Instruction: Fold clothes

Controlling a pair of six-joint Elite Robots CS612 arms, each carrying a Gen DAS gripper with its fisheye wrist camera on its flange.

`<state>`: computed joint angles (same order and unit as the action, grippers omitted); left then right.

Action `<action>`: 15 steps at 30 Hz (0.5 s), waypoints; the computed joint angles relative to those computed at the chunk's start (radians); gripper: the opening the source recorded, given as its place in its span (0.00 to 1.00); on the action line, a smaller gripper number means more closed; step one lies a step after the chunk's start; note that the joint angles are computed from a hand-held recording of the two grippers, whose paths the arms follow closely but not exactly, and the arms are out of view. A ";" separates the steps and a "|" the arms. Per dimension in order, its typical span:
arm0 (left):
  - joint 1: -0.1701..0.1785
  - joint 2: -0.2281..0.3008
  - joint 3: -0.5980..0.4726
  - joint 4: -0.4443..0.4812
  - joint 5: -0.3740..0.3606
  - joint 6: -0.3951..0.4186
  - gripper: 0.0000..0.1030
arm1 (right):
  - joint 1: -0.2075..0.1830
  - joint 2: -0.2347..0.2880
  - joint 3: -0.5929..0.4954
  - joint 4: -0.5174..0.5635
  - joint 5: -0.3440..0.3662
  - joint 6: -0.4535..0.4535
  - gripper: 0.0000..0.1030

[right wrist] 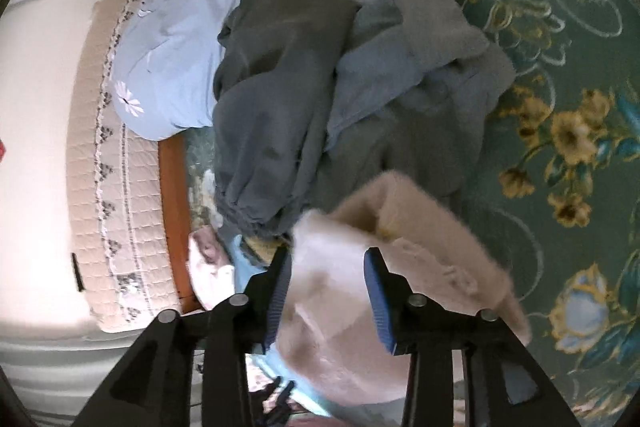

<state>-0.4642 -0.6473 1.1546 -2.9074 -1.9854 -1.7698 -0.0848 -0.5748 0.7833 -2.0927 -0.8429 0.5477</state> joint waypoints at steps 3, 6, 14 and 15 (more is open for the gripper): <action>-0.005 0.001 -0.020 0.068 0.016 0.097 0.20 | 0.010 -0.011 0.017 0.036 -0.085 -0.060 0.42; -0.018 0.002 -0.069 0.226 0.065 0.283 0.29 | 0.022 -0.024 0.051 0.060 -0.145 -0.130 0.43; -0.044 0.043 -0.186 0.383 0.170 0.552 0.42 | 0.054 -0.027 0.059 0.026 -0.251 -0.242 0.46; -0.048 0.048 -0.201 0.408 0.179 0.585 0.42 | 0.059 -0.025 0.050 0.031 -0.276 -0.263 0.46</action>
